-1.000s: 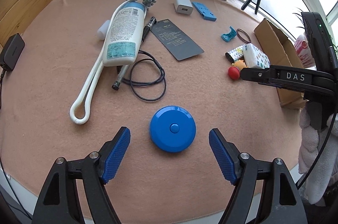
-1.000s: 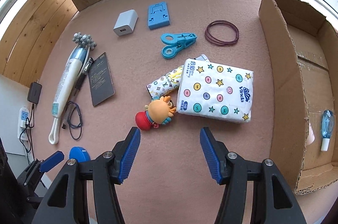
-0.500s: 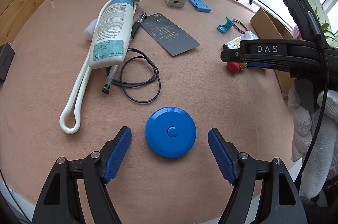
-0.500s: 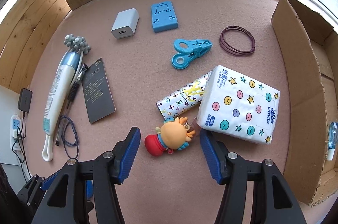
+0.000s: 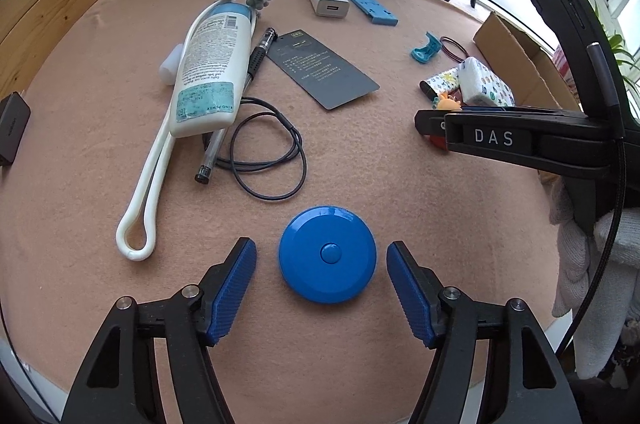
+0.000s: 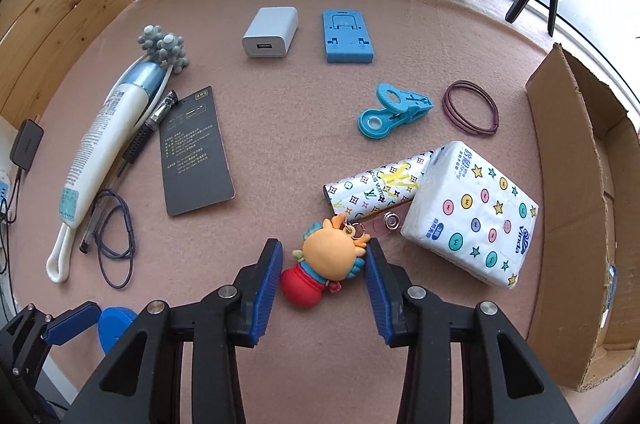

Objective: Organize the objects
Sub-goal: 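Grasp the blue tape measure with the left tool while the right tool grasps the cartoon toy, then carry the tape measure and toy into the box and release them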

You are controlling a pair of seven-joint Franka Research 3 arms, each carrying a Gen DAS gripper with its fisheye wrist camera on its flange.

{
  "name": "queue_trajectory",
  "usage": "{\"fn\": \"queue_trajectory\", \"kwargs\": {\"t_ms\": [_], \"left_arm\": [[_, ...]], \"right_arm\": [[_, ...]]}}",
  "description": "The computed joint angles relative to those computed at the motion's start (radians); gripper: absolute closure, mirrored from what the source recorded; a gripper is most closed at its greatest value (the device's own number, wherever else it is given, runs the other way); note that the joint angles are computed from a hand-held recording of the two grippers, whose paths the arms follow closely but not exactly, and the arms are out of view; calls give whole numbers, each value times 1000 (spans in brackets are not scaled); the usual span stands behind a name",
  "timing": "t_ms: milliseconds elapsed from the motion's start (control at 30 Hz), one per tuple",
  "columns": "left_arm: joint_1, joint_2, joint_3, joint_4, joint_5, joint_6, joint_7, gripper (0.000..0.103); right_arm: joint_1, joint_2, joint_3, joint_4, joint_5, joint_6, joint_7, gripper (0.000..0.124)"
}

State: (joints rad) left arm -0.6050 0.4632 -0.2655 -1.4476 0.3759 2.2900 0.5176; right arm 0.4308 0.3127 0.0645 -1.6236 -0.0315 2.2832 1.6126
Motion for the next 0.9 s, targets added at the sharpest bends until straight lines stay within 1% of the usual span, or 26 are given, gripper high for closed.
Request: {"fn": "queue_trajectory", "kwargs": {"t_ms": [100, 133, 200, 233, 367, 433, 533, 633, 767, 900], "left_arm": [[-10, 7, 7, 12, 18, -11, -9, 32], [-15, 10, 10, 17, 26, -16, -13, 33], [-23, 16, 15, 28, 42, -28, -18, 46], [-23, 15, 15, 27, 45, -27, -20, 49], [-29, 17, 19, 28, 60, -27, -33, 49], [-30, 18, 20, 27, 63, -26, -44, 49], [-31, 13, 18, 23, 63, -28, -58, 49], [-30, 4, 17, 12, 63, -22, -73, 49], [-25, -14, 15, -14, 65, -6, -102, 49], [-25, -22, 13, -13, 74, -11, -114, 49]], "right_arm": [[-11, -22, 5, -26, 15, 9, -36, 87], [-14, -28, 8, -32, 22, 9, -47, 87], [-20, -47, 11, -51, 34, 11, -73, 87], [-24, -65, 12, -74, 41, 18, -85, 88], [-31, -103, 18, -125, 55, 34, -114, 89], [-43, -114, 26, -144, 94, 37, -150, 95], [-55, -131, 27, -170, 138, 57, -167, 100], [-63, -146, 27, -185, 160, 60, -184, 103], [-77, -169, 24, -205, 196, 55, -196, 103], [-91, -186, 24, -220, 238, 47, -212, 103]]}}
